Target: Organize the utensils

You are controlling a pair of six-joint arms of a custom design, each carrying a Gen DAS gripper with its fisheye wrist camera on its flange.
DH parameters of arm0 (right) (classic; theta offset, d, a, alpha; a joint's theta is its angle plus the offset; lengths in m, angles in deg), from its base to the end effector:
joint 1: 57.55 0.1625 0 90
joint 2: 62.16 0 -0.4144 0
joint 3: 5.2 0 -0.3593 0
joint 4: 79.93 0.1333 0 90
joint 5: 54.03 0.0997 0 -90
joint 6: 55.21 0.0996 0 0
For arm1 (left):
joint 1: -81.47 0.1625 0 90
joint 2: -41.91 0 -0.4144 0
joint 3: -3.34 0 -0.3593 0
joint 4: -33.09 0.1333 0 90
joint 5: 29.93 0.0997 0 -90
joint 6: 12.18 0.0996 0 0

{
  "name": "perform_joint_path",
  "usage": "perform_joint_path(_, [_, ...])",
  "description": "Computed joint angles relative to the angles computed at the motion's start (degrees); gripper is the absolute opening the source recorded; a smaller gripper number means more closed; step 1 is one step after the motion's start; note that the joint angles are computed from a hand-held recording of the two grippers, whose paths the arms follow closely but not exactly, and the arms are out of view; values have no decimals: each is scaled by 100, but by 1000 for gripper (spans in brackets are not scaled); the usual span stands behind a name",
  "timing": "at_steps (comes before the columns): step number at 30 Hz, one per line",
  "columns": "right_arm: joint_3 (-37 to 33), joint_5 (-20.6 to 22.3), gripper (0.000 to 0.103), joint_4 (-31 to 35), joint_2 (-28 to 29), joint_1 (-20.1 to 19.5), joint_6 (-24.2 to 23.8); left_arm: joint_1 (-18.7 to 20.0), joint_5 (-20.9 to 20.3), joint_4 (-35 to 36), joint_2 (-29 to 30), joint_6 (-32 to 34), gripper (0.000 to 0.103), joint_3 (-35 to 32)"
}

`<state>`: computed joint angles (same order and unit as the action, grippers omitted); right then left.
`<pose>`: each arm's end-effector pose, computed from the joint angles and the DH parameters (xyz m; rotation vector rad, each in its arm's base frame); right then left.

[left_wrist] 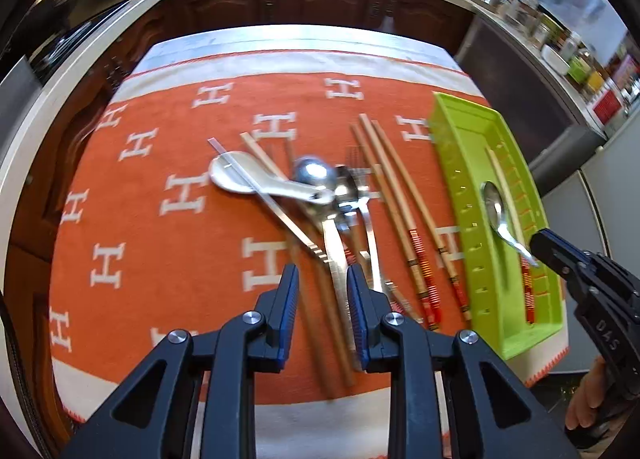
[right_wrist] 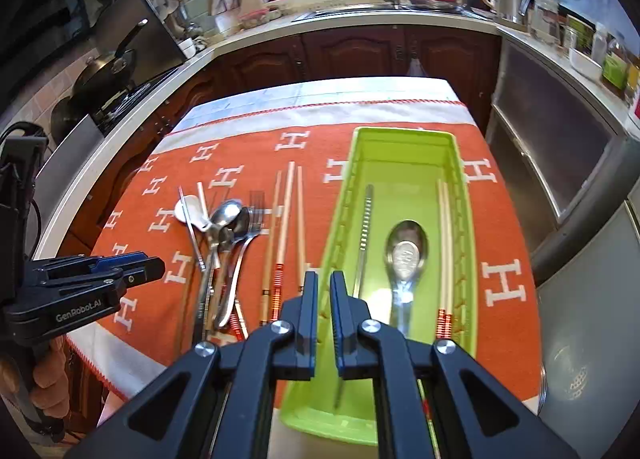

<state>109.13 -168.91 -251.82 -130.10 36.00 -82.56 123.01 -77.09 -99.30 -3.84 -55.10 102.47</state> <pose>0.1245 -0.5304 0.2707 0.4991 -2.4728 0.6737 -0.3064 -0.5400 0.0803 0.2097 2.4310 -0.5206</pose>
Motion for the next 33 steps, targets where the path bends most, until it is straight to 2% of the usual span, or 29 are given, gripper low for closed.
perform_joint_path(15, [-276,-119,8,272,428,405,-153,274,282,79,-499,-475,26,526])
perform_joint_path(33, [-1635,146,8,1793,1619,631,-35,761,275,-339,-784,-507,26,849])
